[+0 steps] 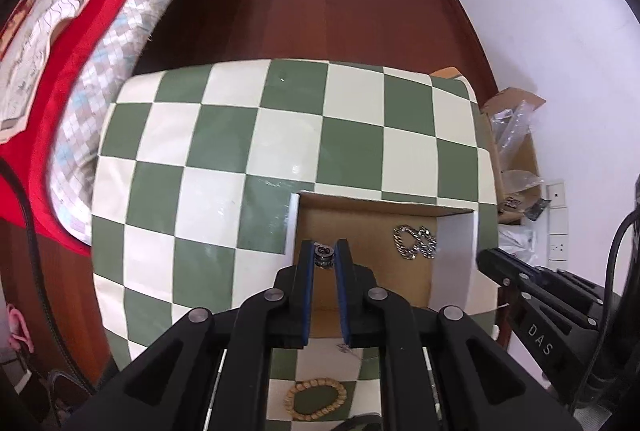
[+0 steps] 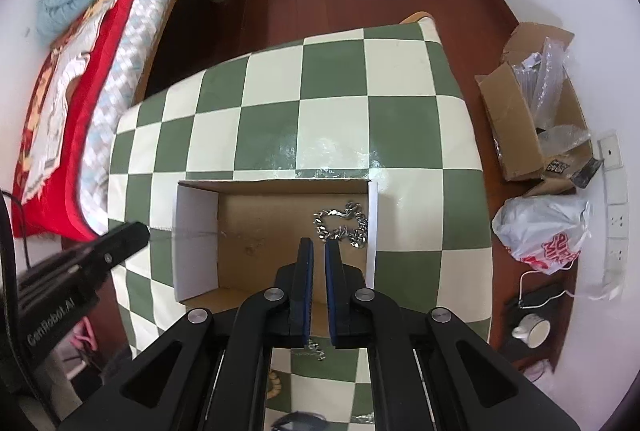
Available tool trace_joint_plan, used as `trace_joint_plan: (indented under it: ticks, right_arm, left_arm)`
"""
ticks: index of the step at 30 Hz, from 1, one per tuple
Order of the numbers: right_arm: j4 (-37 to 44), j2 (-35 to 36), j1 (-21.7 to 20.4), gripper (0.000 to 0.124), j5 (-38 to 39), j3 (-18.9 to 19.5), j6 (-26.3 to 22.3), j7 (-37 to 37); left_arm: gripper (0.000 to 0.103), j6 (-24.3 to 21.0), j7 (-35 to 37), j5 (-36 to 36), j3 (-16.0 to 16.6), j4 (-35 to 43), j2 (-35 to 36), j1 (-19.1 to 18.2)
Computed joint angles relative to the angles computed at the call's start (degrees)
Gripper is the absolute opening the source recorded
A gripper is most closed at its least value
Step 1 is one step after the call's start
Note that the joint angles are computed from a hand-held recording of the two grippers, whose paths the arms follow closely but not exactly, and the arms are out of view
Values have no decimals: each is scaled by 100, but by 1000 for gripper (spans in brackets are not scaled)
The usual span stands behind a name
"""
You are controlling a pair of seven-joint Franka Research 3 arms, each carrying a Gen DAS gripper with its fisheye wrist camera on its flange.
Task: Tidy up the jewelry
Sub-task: 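Carry both chains over the cardboard box and open both grippers, then move the right gripper to the pendant necklace while the left approaches a silver bracelet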
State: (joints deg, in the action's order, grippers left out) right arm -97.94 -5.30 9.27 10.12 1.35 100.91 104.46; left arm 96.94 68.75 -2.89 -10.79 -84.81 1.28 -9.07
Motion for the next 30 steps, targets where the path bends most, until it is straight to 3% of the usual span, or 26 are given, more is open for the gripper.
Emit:
trace_joint_plan:
  ticks: [3,4,5,6,7,8,9,13,30]
  right_arm:
    - [63,25,29,9,-196,41,-58,-37]
    - [63,11,43,21,-265,55,-55,-48]
    - [61,-4,53,43,-318,64,-69,-27]
    - [78,-5,57,56,-376,70,-90,11]
    - [41,-48,61,77,-391,69,-66,16]
    - [-6,-95,64,85,-407,72,-33,28]
    - [-47,-140,65,86,-439,79,-22,80]
    - [-228,-345,75,95,-665,135,-28,190]
    - [-1387,-1874,41,102,-1382,607,501,738]
  left_arm:
    - [15,-101,-87,505,-52,21,-31,-74]
    - [17,-121,-103,684,-71,7,-58,-104]
    - [24,-59,-101,771,-77,-63,-119,-119]
    - [38,40,-104,838,-77,-171,-210,-128]
    - [46,112,-138,921,-76,-271,-304,-134]
    - [61,235,-173,996,-74,-399,-416,-137]
    - [75,350,-180,1043,-72,-508,-505,-140]
    - [102,619,-226,1158,-51,-865,-847,-132]
    - [103,1311,-438,1634,-84,-2391,-2572,-166]
